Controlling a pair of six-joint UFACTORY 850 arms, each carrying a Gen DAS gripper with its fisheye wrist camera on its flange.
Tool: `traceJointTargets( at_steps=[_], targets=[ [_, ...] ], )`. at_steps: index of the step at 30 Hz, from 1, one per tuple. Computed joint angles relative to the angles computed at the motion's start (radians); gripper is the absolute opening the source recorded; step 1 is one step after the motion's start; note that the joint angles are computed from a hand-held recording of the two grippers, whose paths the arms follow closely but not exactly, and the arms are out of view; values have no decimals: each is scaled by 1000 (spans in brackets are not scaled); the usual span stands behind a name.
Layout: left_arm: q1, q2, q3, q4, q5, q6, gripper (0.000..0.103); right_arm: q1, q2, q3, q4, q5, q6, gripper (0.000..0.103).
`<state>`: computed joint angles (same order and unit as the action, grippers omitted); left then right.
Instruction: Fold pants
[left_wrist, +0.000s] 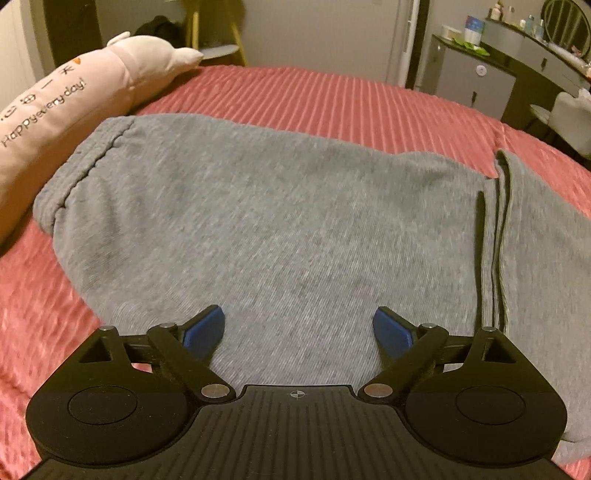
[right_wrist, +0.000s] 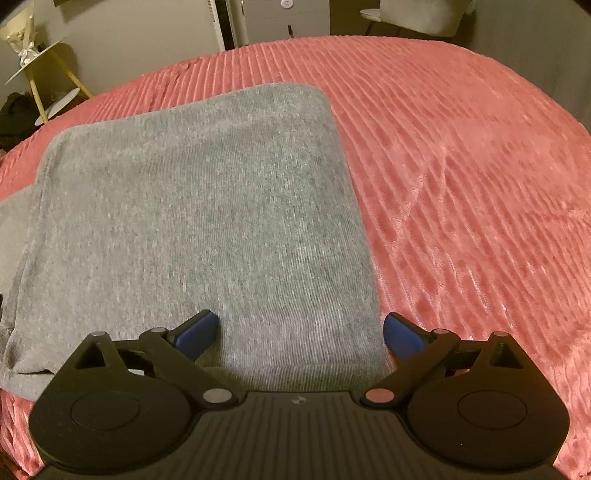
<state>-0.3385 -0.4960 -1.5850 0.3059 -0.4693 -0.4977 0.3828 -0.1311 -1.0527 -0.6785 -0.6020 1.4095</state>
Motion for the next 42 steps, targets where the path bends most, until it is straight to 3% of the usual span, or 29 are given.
traceJointTargets(
  at_steps=[3, 5, 7, 9, 11, 13, 15, 18, 20, 24, 29, 33, 37, 42],
  targets=[
    [1, -2, -3, -8, -4, 0, 95, 15, -2, -5, -37, -33, 22, 98],
    [5, -6, -6, -20, -4, 4, 95, 54, -9, -19, -130, -104, 83, 98],
    [6, -4, -4, -26, -4, 3, 95, 108, -10, -28, -279, -183, 176, 98],
    [5, -2, -2, -23, -4, -3, 95, 154, -5, -24, -424, -205, 291, 94],
    [6, -1, -1, -29, -1, -4, 95, 170, -14, -32, -474, -163, 327, 79],
    [9, 3, 3, -27, 2, -21, 95, 169, -52, -60, -429, -92, 272, 48],
    [19, 14, 16, -49, 23, -30, 95, 155, -92, -86, -302, -8, 164, 42],
    [41, 31, 36, -126, 59, -24, 95, 186, -126, -116, -298, -10, 93, 39],
    [59, 40, 41, -204, 70, 12, 93, 183, -106, -97, -257, 99, 21, 32],
    [121, 82, 86, -438, 130, 152, 93, 177, -83, -78, -207, 134, -30, 32],
    [212, 103, 112, -499, 159, 117, 93, 149, -54, -42, -152, 222, -10, 35],
    [294, 74, 96, -719, 121, 243, 90, 127, -55, -28, -197, 296, 79, 52],
    [352, 7, 43, -982, 36, 405, 77, 114, -55, -15, -285, 356, 181, 69],
    [373, -53, -11, -1186, 10, 604, 62, 132, -57, -16, -325, 335, 211, 73]
  ],
)
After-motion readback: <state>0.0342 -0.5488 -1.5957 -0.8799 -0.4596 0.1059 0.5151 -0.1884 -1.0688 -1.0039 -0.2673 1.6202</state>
